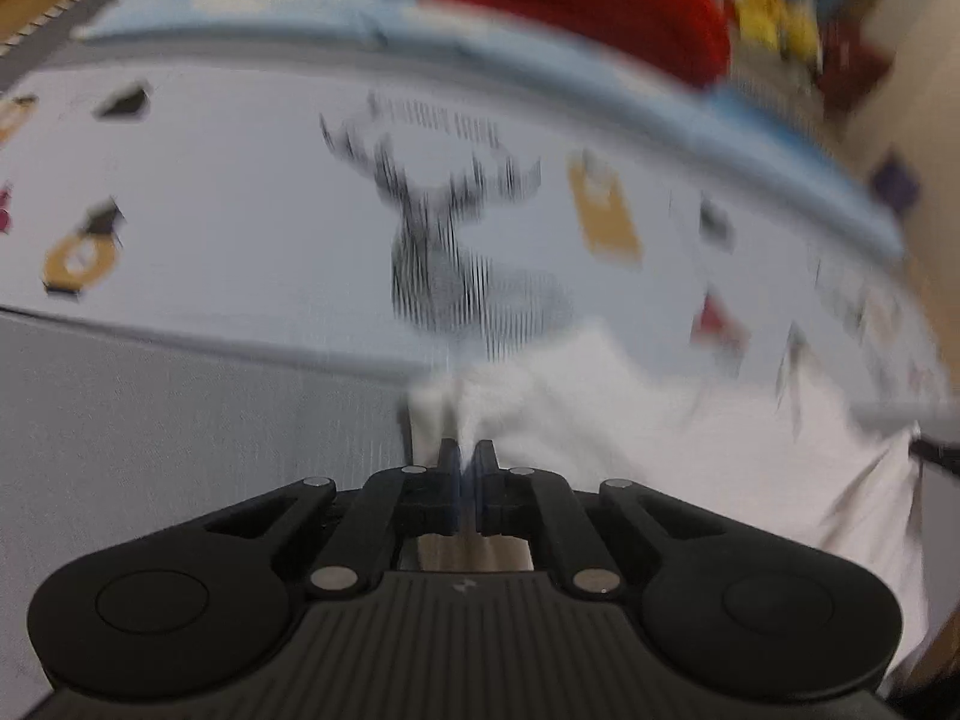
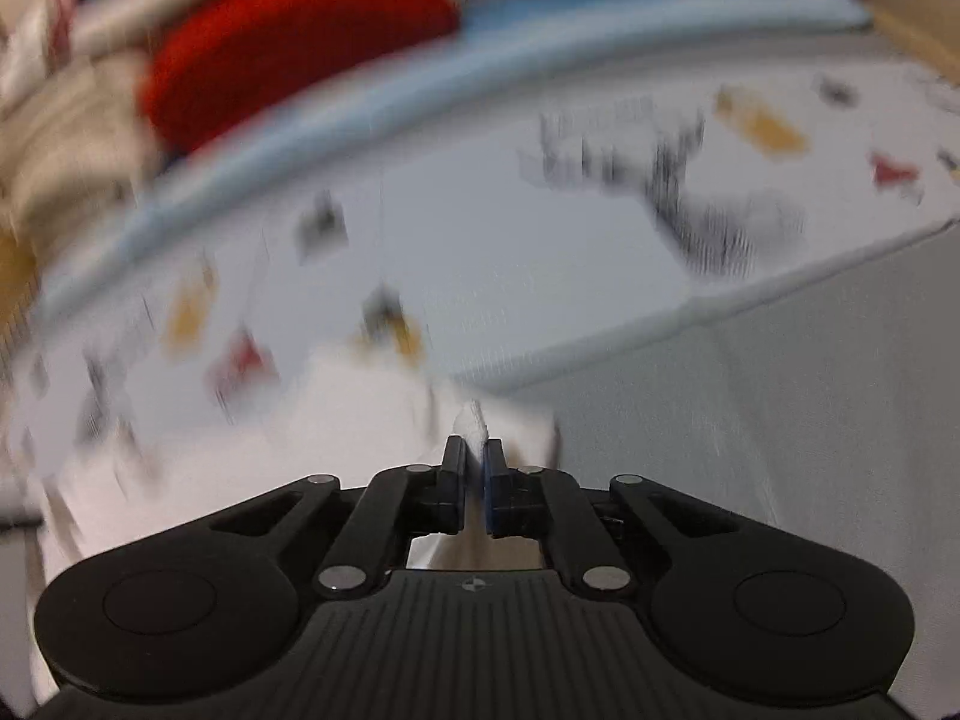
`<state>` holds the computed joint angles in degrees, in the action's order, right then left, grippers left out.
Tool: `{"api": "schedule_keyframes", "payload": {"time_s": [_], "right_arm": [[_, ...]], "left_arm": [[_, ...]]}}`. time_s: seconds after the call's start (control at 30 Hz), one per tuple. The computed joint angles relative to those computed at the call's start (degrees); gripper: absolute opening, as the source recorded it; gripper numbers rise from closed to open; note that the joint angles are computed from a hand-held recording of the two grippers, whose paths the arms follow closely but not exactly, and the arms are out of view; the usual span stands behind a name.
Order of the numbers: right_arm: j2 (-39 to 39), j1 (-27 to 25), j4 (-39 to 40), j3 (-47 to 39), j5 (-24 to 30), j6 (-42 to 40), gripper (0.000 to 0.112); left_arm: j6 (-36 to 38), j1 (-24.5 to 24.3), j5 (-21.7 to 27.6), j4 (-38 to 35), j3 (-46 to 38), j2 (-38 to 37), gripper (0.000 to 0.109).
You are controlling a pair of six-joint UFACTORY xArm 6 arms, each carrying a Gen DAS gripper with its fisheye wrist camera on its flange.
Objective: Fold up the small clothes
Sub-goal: 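Regrasp the folded edge with both grippers and lift it, then lay the folded shirt down with both grippers and open them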
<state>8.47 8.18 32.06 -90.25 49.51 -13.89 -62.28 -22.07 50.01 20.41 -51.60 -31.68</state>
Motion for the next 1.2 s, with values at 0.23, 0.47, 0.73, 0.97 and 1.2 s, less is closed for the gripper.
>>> {"api": "schedule_keyframes", "payload": {"time_s": [0.23,0.47,0.73,0.97,1.2], "right_arm": [[3.6,1.6,-5.9,-1.5,-4.9,12.5,0.015],[4.9,1.1,-6.8,-3.8,3.7,11.5,0.028],[5.7,3.4,-4.2,-3.6,0.3,6.3,0.043],[6.2,4.9,-4.9,-2.9,-3.6,4.0,0.003],[2.4,5.2,-7.1,2.9,-17.8,11.1,0.004]], "left_arm": [[-5.0,1.0,1.8,-0.1,-0.6,1.5,0.041],[-3.7,1.7,4.0,-4.8,0.2,1.8,0.049],[-7.7,2.5,2.6,-4.2,0.3,2.5,0.049],[-9.6,2.6,0.5,0.1,0.7,1.9,0.008],[-12.4,-0.9,1.2,13.8,-3.1,4.1,0.01]]}}
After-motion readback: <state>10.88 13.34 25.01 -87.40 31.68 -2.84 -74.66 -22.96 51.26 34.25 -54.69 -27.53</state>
